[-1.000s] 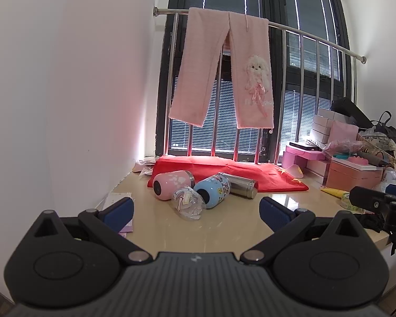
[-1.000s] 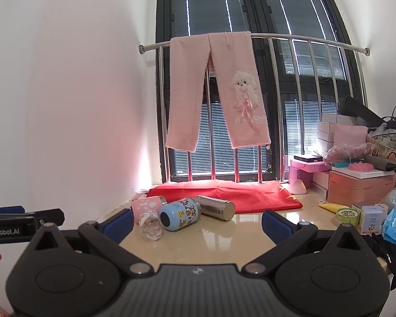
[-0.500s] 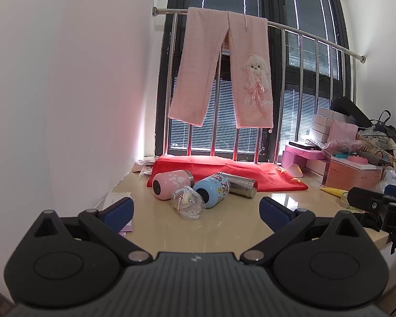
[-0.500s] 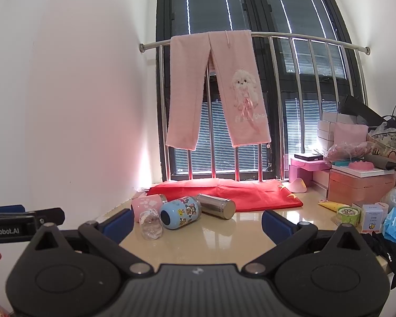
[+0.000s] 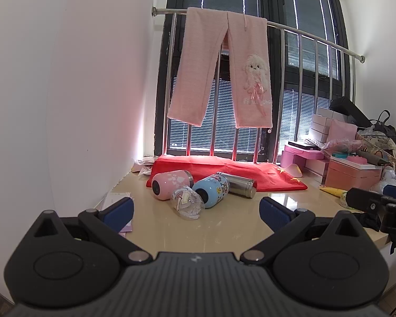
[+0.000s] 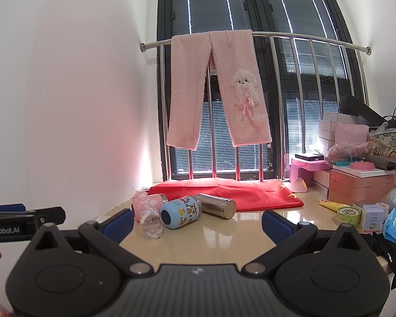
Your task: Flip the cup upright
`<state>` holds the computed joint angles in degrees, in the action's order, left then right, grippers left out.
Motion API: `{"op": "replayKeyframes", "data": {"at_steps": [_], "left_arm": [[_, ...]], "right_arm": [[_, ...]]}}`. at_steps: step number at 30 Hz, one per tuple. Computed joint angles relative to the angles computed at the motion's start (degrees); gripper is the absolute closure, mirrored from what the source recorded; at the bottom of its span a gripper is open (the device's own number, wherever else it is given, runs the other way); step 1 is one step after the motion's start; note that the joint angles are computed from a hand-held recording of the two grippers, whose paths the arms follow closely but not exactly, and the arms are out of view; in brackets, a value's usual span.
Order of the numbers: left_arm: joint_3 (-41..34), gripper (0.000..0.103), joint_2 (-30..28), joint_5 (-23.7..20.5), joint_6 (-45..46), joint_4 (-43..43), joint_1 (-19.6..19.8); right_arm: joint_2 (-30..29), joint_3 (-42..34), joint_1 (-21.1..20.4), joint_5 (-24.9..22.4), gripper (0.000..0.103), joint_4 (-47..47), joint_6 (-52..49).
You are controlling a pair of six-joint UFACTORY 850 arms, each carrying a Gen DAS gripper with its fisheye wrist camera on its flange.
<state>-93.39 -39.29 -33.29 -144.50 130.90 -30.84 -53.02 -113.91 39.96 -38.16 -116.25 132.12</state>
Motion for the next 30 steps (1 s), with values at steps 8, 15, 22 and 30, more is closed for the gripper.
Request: {"op": "replayKeyframes", "data": {"at_steps": [8, 15, 22, 30], "left_arm": [[-0.07, 0.000, -0.04, -0.06, 0.24, -0.24, -0.09], [-0.05, 0.000, -0.05, -0.07, 0.12, -0.14, -0.08], [-0.04, 0.000, -0.05, -0.02, 0.03, 0.01, -0.04], [-0.06, 0.000, -0.07, -0.02, 0.02, 0.02, -0.04]], "right_arm": [[-0.03, 0.02, 0.01, -0.06, 0.000, -0.07, 0.08], [-0.12, -0.08, 0.01, -0.07, 0.000, -0.06, 0.04], [-0.08, -0.02, 0.02, -0.09, 0.000, -0.05, 0.06], [-0.47, -0.61, -0.05, 0.15, 0.000, 0.19, -0.30]]}}
